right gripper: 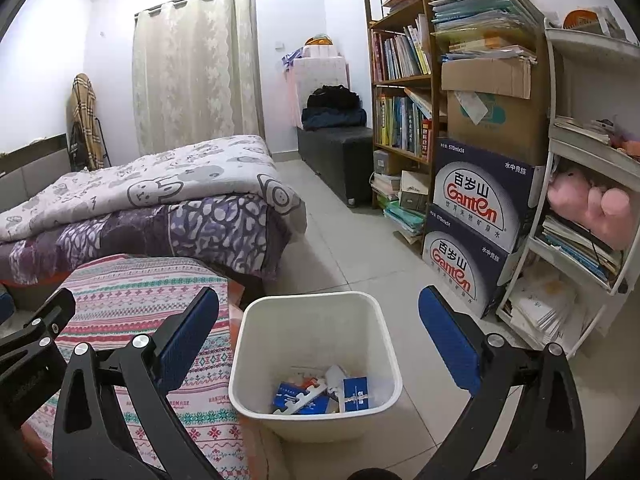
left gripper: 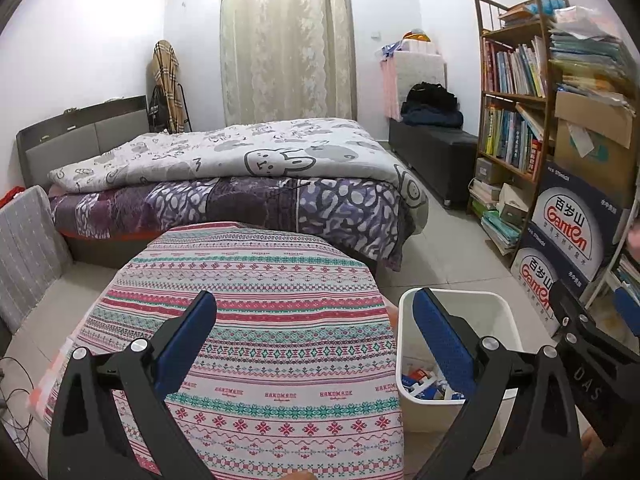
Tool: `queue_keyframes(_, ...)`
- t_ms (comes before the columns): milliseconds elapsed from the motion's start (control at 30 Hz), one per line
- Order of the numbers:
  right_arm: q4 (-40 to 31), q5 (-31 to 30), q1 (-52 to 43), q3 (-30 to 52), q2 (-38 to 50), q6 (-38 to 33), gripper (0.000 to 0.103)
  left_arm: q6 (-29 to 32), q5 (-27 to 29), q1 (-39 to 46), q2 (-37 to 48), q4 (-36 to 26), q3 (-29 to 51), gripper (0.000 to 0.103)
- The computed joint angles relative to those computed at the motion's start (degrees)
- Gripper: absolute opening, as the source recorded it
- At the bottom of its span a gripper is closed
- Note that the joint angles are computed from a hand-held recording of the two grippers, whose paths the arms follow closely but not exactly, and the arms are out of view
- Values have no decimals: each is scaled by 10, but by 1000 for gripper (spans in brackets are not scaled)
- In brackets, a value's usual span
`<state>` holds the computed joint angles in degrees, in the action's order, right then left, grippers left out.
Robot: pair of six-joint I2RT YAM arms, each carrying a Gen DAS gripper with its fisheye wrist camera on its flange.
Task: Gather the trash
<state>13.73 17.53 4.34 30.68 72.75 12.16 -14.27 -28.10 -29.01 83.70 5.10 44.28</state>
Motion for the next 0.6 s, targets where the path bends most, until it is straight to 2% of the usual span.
queue_keyframes(600, 7, -2, 8, -4, 13, 7, 96, -5, 2, 3, 10, 3, 4, 96)
